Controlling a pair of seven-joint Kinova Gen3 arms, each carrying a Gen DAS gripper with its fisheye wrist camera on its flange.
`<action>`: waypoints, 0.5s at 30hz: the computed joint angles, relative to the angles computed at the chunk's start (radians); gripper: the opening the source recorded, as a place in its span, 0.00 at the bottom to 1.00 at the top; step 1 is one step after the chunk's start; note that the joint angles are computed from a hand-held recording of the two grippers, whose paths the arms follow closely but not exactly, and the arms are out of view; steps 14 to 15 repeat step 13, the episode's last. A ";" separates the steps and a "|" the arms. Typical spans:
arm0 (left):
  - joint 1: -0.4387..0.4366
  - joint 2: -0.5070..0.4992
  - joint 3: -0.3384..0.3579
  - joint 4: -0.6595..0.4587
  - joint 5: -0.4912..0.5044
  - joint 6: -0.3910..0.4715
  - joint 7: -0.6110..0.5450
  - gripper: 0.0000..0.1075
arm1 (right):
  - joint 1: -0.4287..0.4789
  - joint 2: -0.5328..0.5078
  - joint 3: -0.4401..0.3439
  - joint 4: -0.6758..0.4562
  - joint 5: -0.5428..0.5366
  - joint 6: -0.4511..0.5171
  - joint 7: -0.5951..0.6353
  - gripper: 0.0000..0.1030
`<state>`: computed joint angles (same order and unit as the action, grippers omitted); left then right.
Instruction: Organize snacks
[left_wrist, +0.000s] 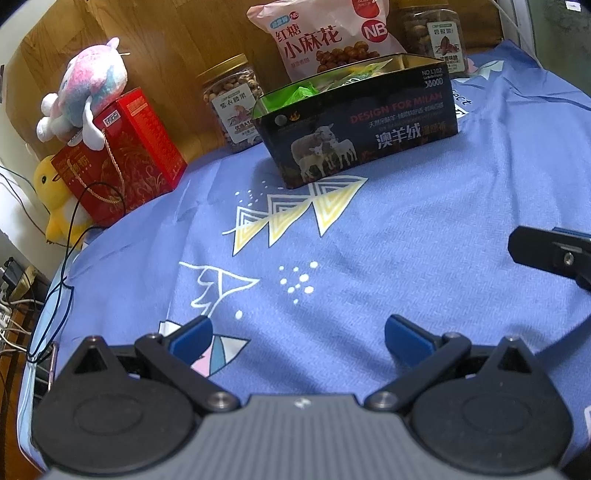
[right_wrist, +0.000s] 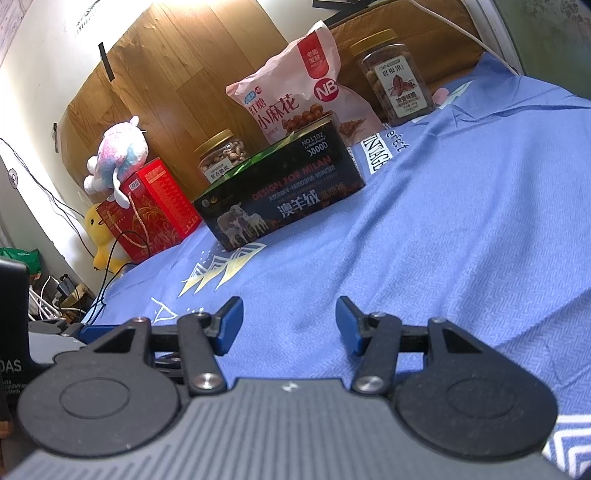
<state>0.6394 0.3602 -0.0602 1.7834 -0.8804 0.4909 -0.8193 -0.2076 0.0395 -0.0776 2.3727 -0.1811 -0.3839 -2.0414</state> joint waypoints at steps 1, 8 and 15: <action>-0.002 0.000 0.001 0.000 0.002 0.000 -0.002 0.96 | 0.000 0.000 0.000 0.000 0.000 0.000 0.000 0.56; -0.003 -0.003 0.001 0.004 0.003 -0.006 -0.001 0.96 | -0.002 -0.002 0.000 -0.001 -0.008 0.003 0.007 0.56; -0.013 -0.017 0.002 0.021 0.001 -0.039 0.005 0.96 | -0.004 0.005 0.000 0.004 -0.005 -0.011 0.009 0.56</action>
